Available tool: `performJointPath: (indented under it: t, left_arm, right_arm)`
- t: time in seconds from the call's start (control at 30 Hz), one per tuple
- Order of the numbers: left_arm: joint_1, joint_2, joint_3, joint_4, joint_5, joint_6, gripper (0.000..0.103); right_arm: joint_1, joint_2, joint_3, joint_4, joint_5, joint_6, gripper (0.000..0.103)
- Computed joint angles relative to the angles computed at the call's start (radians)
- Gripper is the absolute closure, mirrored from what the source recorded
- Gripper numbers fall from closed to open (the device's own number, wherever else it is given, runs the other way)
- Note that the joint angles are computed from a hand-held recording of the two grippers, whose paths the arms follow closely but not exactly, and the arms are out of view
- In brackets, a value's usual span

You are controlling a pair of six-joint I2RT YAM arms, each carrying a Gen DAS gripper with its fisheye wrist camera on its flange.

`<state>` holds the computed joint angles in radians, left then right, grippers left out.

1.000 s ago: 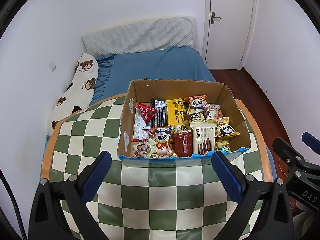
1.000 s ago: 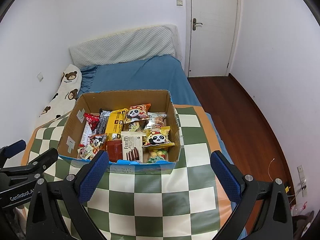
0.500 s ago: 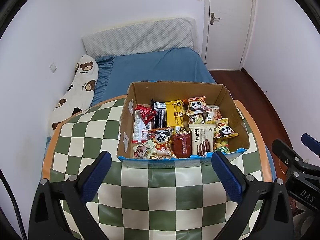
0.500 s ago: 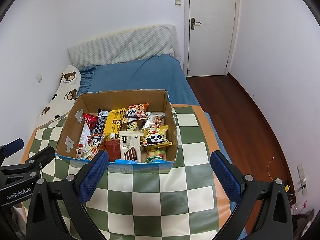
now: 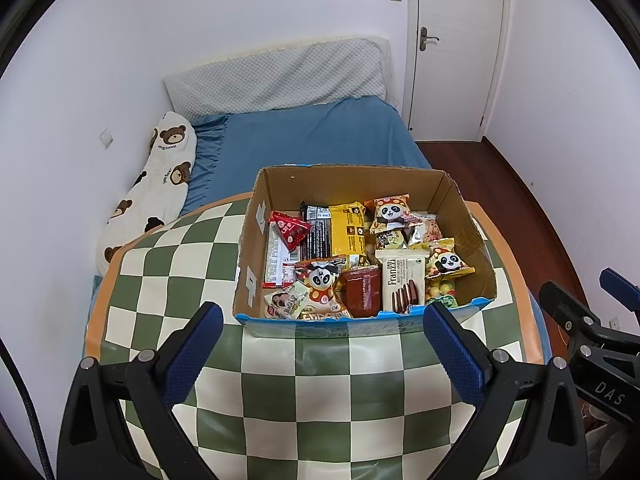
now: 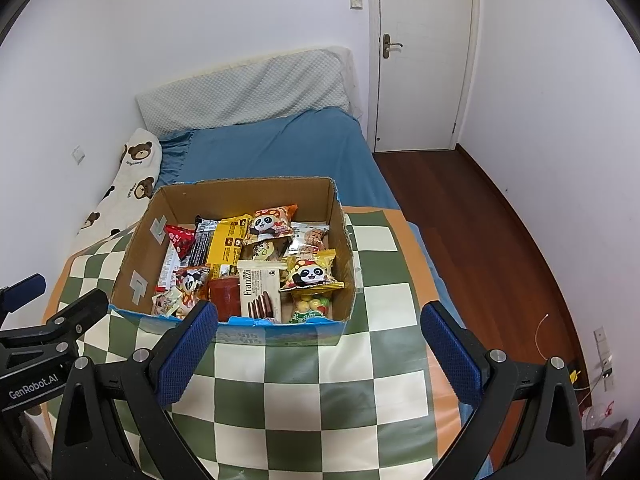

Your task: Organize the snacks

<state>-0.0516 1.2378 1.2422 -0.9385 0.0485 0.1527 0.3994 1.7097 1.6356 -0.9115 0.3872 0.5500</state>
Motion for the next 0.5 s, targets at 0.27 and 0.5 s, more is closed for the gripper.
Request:
performJointPath:
  t: [0.27, 0.5]
  left_arm:
    - [0.0, -0.002, -0.001, 0.003, -0.001, 0.001, 0.0]
    - [-0.005, -0.002, -0.004, 0.006, -0.002, 0.0, 0.0]
  right_arm:
    - [0.0, -0.004, -0.007, -0.004, 0.0, 0.012, 0.0]
    - [0.002, -0.008, -0.015, -0.001, 0.005, 0.014, 0.0]
